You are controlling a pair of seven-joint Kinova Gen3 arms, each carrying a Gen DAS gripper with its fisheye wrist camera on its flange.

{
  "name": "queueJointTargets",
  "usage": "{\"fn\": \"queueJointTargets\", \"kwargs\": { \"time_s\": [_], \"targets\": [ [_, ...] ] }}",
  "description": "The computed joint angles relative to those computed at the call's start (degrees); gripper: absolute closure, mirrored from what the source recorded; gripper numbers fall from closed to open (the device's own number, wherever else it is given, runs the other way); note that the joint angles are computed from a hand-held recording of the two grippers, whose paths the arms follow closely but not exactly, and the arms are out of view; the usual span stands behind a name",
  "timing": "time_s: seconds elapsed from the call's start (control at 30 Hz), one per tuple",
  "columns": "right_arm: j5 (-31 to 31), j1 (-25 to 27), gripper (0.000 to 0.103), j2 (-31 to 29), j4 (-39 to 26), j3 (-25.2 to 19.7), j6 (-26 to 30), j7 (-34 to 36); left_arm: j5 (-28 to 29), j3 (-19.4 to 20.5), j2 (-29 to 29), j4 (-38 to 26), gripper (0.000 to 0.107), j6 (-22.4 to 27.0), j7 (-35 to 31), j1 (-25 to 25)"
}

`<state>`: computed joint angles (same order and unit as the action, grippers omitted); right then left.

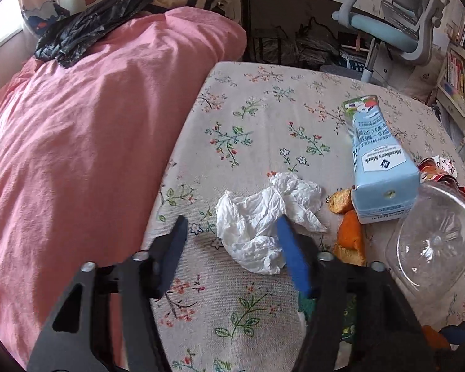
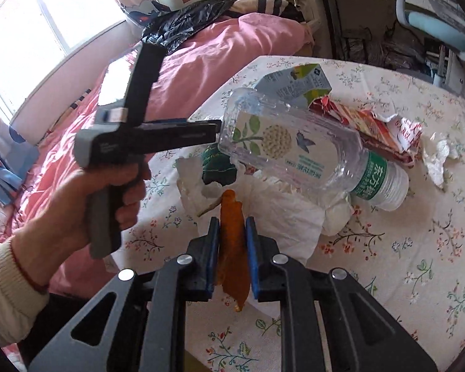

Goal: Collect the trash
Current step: 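Grasp the orange peel with the right tool while the left tool grasps a white tissue, then carry the orange peel into the yellow bin and open the right tool while left holds tissue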

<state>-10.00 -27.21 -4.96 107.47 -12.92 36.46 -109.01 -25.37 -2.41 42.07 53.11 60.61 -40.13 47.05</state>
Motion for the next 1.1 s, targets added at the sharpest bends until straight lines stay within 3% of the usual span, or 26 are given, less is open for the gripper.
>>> {"fn": "queueJointTargets", "kwargs": {
  "time_s": [0.03, 0.07, 0.1, 0.17, 0.23, 0.33, 0.4, 0.53, 0.73, 0.87, 0.97, 1.03, 1.1],
  "targets": [
    [-2.33, -0.3, 0.085, -0.12, 0.53, 1.15, -0.41, 1.79, 0.2, -0.19, -0.85, 1.67, 0.075, -2.04, 0.17, -0.12],
    [-4.66, -1.07, 0.085, -0.46, 0.87, 2.86, -0.4, 3.58, 0.31, -0.42, -1.89, 4.0, 0.092, -4.35, 1.24, -0.06],
    [-6.99, -2.89, 0.085, -0.78, 1.52, 5.52, -0.86, 4.9, 1.35, -0.42, -3.11, 6.06, 0.094, -6.68, 1.86, -0.57],
    [-11.65, -5.21, 0.085, -1.66, 2.63, 9.65, -1.3, 7.89, 2.99, -3.53, -5.81, 10.33, 0.096, -10.99, 3.37, 0.82],
    [-16.31, -4.08, 0.085, -2.58, 3.84, 10.08, -1.79, 10.76, 3.84, -6.43, -8.36, 13.83, 0.097, -13.87, 4.59, 2.75],
    [-21.6, 1.3, 0.085, -3.83, 4.68, 6.55, -1.58, 14.26, -1.02, -3.19, -12.54, 19.06, 0.097, -16.6, 10.01, 2.06],
    [-23.87, 1.44, 0.085, -4.93, 5.63, 6.97, -1.91, 15.44, -3.77, -1.5, -14.74, 21.44, 0.097, -17.44, 12.54, 2.1],
    [-25.79, 1.32, 0.085, -6.71, 6.84, 6.98, -2.88, 15.77, -6.16, -3.27, -18.14, 24.99, 0.097, -18.42, 14.99, 5.7],
    [-25.72, 0.34, 0.085, -8.53, 7.92, 6.82, -4.57, 14.79, -14.64, 3.5, -23.11, 30.76, 0.097, -18.23, 23.53, 4.63],
    [-25.12, -0.2, 0.085, -10.41, 9.45, 6.24, -6.07, 12.85, -16.14, 3.67, -24.23, 31.19, 0.097, -15.78, 24.05, 6.58],
    [-22.52, -0.02, 0.085, -10.5, 9.46, 4.58, -6.54, 9.43, -11.95, 8.91, -18.93, 27.09, 0.097, -10.97, 17.58, 1.15],
    [-21.24, -0.22, 0.085, -10.51, 9.77, 3.96, -6.84, 7.45, -7.29, 13.73, -18.4, 28.36, 0.097, -12.21, 16.31, -4.16],
    [-20.13, -0.61, 0.085, -11.01, 10.05, 3.65, -7.02, 6.1, -4.31, 16.59, -22.12, 30.96, 0.097, -16.56, 17.92, -8.45]
  ]
}}
